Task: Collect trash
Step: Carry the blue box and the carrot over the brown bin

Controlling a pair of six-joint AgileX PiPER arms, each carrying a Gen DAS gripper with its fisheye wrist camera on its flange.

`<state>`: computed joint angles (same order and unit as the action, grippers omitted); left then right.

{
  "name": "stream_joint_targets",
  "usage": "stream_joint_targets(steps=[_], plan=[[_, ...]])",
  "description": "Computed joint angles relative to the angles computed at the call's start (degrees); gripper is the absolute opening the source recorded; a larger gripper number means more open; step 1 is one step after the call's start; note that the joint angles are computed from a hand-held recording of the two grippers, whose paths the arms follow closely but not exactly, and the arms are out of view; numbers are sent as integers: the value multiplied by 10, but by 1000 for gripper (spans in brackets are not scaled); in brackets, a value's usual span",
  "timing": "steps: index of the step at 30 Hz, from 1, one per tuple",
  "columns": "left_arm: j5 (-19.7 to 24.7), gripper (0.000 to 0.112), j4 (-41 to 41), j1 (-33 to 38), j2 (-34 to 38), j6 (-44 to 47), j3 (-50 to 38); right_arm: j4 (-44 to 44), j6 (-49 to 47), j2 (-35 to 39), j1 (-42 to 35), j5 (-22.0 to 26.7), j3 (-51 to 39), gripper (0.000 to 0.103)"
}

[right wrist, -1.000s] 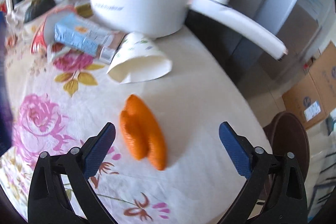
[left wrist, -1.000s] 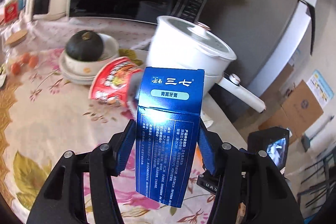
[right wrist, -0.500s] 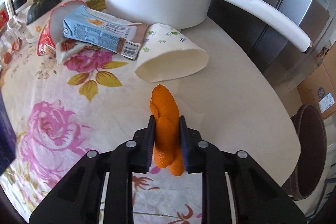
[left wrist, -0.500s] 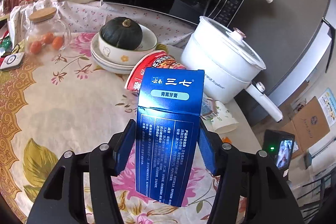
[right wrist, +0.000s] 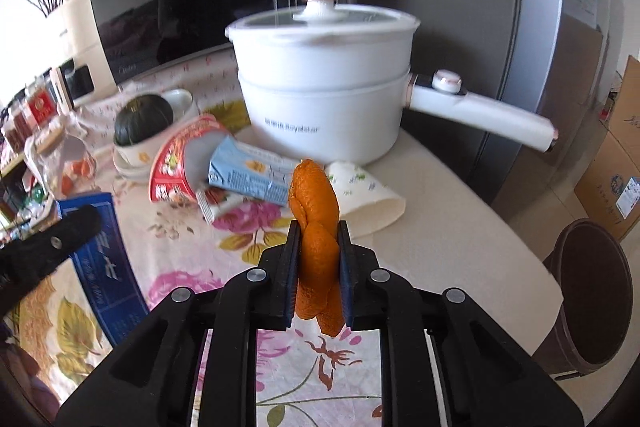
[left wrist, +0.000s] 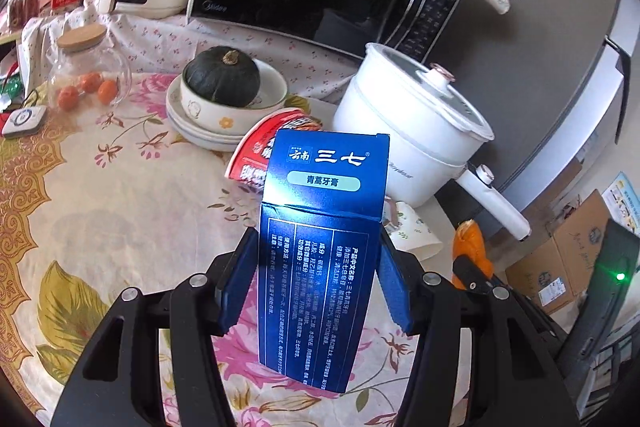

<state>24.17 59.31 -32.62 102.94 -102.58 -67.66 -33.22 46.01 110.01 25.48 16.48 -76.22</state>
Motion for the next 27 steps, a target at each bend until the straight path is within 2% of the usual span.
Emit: stream_joint_targets(steps=[8, 14, 18, 27], plan=[[20, 56, 45, -42, 11, -30, -29, -272, 276, -54, -10, -26, 65, 16], [22, 56, 50, -65, 29, -30, -60, -420, 424, -90, -30, -33, 108, 16], [17, 56, 41, -77, 42, -22, -85, -470, 471, -110, -51, -37, 129, 16], [16, 56, -24, -110, 98, 57, -175, -523, 507, -147, -98, -44, 165, 16]])
